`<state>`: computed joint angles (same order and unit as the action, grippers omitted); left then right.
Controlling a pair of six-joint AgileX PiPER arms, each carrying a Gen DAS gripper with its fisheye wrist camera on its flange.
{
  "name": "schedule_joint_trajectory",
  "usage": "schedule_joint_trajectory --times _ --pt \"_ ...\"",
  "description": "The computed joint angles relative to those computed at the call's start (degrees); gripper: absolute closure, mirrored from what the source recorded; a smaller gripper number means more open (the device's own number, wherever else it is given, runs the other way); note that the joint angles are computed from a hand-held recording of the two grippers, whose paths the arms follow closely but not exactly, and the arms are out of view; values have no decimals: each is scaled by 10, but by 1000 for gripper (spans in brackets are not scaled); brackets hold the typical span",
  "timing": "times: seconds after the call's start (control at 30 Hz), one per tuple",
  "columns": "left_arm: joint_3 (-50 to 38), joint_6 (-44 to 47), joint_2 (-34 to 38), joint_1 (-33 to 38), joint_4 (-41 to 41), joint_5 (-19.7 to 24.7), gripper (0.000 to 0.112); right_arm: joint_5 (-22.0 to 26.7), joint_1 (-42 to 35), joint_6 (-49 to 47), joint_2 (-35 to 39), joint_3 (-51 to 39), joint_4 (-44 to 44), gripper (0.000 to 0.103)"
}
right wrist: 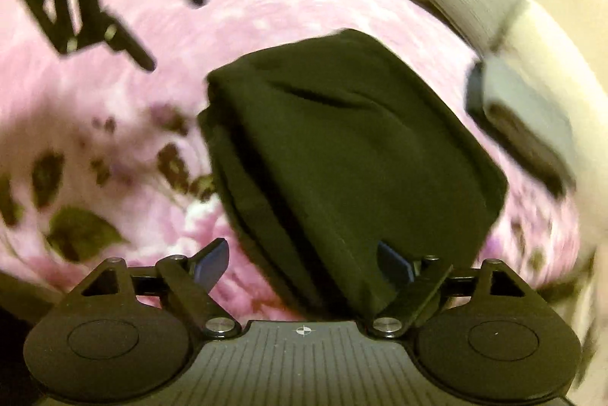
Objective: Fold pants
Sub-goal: 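Carry the trousers with both grippers toward the stack of grey clothes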
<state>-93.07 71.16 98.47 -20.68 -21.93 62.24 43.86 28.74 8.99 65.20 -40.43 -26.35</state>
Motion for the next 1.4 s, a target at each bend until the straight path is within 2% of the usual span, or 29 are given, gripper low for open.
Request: schedule_joint_trajectory --times 0.13,0.2,0.27,0.3,0.33,0.37,0.4,0.43,0.5,0.63,0.73,0.87,0.97,1.03,1.07,1.13,1.17,1.2,1.27,1.4 --pt "81 58 -31 -12 -20 -71 38 -59 48 94 81 45 -154 21" --pt "124 88 -42 -20 -34 -116 26 -80 53 119 122 67 -231 20" --pt "152 110 -42 -31 -41 -154 25 -126 26 97 116 93 -264 20" --pt "164 120 -41 -39 -37 -174 24 -151 -3 52 106 96 -247 25" --pt "176 127 -44 -46 -33 -189 24 -171 -33 -6 96 94 -206 27" --pt "185 132 -43 -55 -30 -206 24 -183 -55 -63 89 90 -158 34" --pt "193 133 -43 -64 -25 -223 23 -188 -76 -120 84 82 -103 42" --pt "199 132 -43 -75 -17 -240 22 -182 -94 -177 79 69 -46 46" --pt "210 140 -42 -96 -4 -277 20 -150 -130 -292 74 29 68 57" --pt "235 163 -37 -135 24 -377 19 -67 -228 -513 89 -67 269 59" --pt "229 137 -21 -154 79 -409 18 -6 -268 -587 114 -134 332 59" --pt "213 18 10 -176 209 -439 20 44 -289 -626 106 -164 363 59" --pt "183 -67 28 -188 306 -416 29 51 -301 -647 101 -163 380 59" --pt "158 -53 36 -188 298 -382 36 50 -307 -654 96 -157 390 59" --pt "144 -49 40 -188 294 -362 42 45 -308 -655 96 -155 393 59" --pt "98 -39 52 -183 275 -305 50 34 -312 -658 82 -139 402 55" --pt "73 -34 60 -180 264 -277 53 30 -316 -656 69 -128 405 45" --pt "44 -25 69 -175 254 -244 55 23 -320 -644 50 -116 404 32" --pt "-27 -22 95 -169 237 -173 58 2 -335 -632 -1 -79 400 19" --pt "-232 -25 181 -154 207 2 58 -19 -335 -617 -65 -27 335 14"
